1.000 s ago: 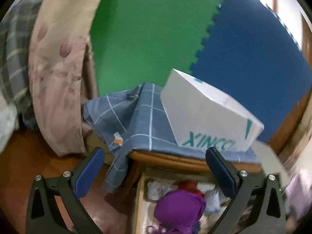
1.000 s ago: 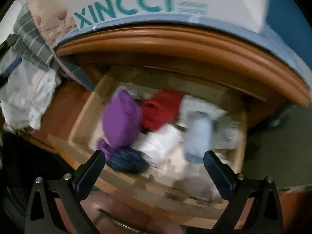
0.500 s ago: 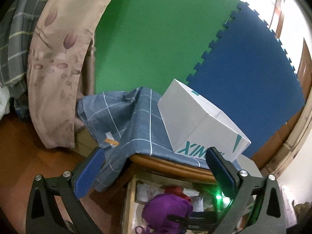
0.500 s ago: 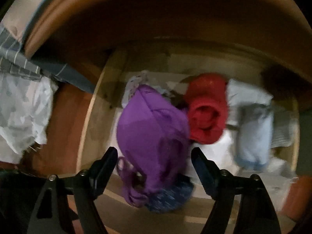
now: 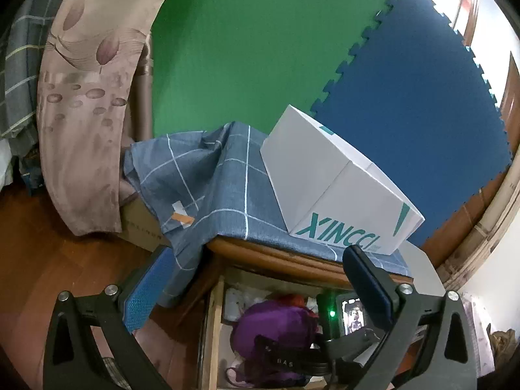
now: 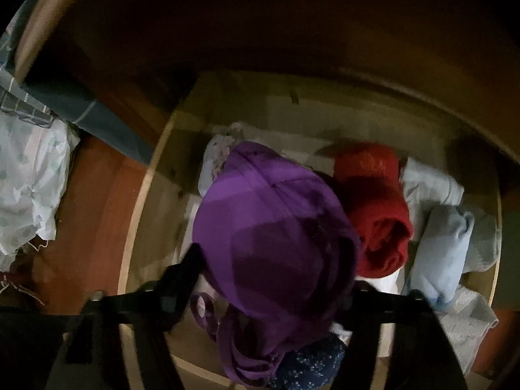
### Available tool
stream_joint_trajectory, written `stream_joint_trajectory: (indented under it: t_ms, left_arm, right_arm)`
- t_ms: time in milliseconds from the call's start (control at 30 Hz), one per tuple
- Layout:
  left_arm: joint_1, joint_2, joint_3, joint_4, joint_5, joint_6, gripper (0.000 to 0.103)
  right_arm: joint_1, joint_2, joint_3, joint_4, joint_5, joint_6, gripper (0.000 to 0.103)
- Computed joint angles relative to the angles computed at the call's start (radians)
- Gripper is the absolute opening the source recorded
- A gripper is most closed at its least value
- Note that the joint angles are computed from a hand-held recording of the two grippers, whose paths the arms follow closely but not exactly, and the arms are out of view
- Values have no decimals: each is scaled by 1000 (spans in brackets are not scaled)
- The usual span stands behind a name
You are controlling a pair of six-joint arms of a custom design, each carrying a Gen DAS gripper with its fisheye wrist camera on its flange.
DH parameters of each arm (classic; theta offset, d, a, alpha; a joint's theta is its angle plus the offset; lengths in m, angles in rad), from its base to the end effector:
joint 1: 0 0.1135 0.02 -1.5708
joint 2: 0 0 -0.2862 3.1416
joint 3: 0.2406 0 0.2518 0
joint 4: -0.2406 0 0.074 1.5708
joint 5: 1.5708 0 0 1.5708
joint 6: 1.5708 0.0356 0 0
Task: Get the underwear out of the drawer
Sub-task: 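Grasp the purple bra with the right tool and lift it out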
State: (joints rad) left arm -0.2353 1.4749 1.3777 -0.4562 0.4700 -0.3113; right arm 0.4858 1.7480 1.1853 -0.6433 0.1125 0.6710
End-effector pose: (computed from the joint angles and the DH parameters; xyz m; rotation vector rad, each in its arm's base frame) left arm 0.3189 -0.0930 0.3788 0.2049 2.1569 -0.8183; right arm 0.3099 0.1591 0.2133 0.2850 2.7571 0.1488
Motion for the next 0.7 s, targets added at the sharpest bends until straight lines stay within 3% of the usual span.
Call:
stream_joint_trajectory:
  t_ms: [67, 167, 467, 633, 700]
  left_arm:
    - [-2, 2, 0, 1, -9, 2, 102]
    - [-9, 8, -4, 3, -25, -1, 102]
    - [-28, 30, -4, -18, -88, 26, 102]
    - [-46, 46, -1, -33, -115, 45, 102]
    - [-52, 49, -2, -42, -125, 54, 102]
  right_arm:
    - [18, -32, -27, 23, 25, -7, 42]
    - [52, -90, -69, 29, 46, -30, 34]
    - [185, -359, -105, -161, 234, -54, 31]
    - [89, -483, -160, -207, 236, -82, 31]
    - [105, -505, -153, -264, 333, -108, 31]
